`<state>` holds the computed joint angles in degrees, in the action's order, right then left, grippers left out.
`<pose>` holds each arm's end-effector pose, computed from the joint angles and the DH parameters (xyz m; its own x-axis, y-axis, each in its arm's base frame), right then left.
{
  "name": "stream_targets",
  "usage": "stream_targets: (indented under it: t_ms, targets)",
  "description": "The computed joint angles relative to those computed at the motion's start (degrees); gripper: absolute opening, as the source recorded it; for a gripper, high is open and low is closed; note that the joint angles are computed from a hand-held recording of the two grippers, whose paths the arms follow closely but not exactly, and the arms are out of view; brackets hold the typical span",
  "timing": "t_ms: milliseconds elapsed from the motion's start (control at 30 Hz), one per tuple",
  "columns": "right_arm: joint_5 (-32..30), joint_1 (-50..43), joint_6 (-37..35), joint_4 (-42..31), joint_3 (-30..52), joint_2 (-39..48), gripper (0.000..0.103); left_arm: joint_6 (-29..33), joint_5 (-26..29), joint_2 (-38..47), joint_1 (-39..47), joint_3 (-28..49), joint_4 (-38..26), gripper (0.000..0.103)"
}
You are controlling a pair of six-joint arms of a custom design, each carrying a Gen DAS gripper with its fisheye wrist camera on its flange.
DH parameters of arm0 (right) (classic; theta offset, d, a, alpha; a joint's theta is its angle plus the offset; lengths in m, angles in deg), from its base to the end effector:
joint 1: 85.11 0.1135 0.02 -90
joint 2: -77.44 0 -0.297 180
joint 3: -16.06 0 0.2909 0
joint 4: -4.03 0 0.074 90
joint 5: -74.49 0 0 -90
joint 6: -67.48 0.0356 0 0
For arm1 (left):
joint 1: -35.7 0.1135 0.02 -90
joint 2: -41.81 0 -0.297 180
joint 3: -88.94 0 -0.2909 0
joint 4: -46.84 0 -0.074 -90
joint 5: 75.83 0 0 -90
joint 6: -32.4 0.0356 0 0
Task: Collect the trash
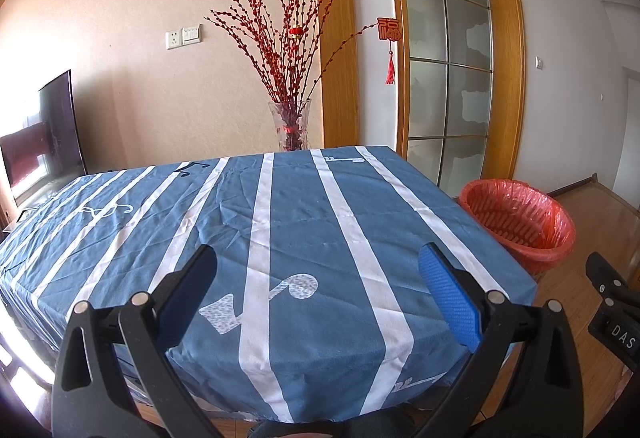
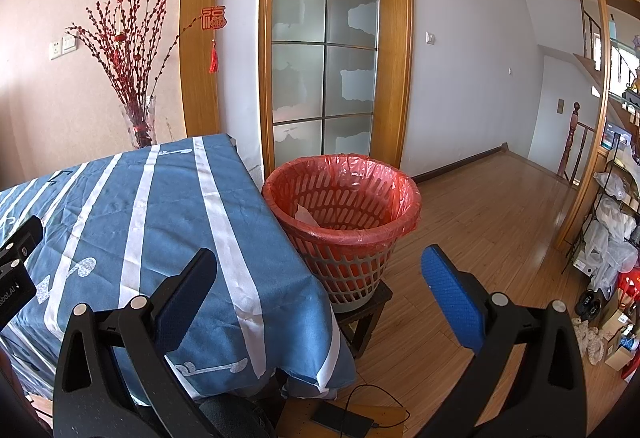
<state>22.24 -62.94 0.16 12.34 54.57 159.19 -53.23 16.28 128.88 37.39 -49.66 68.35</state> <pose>0.2611 0.0829 0.1497 -0.4251 0.1560 -0.8916 0.3580 0.9337 -0.0073 0.3080 0.0078 0.1572 -0.4076 0.0642 -0.9109 0.0353 0.9979 0.0545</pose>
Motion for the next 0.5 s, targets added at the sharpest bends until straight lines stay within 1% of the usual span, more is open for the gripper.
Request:
stream_targets:
  t_ms: [500]
  targets:
    - [0.1, 0.1, 0.2, 0.0, 0.0, 0.1, 0.101, 0.0, 0.1, 0.2, 0.1, 0.1, 0.0, 0.099]
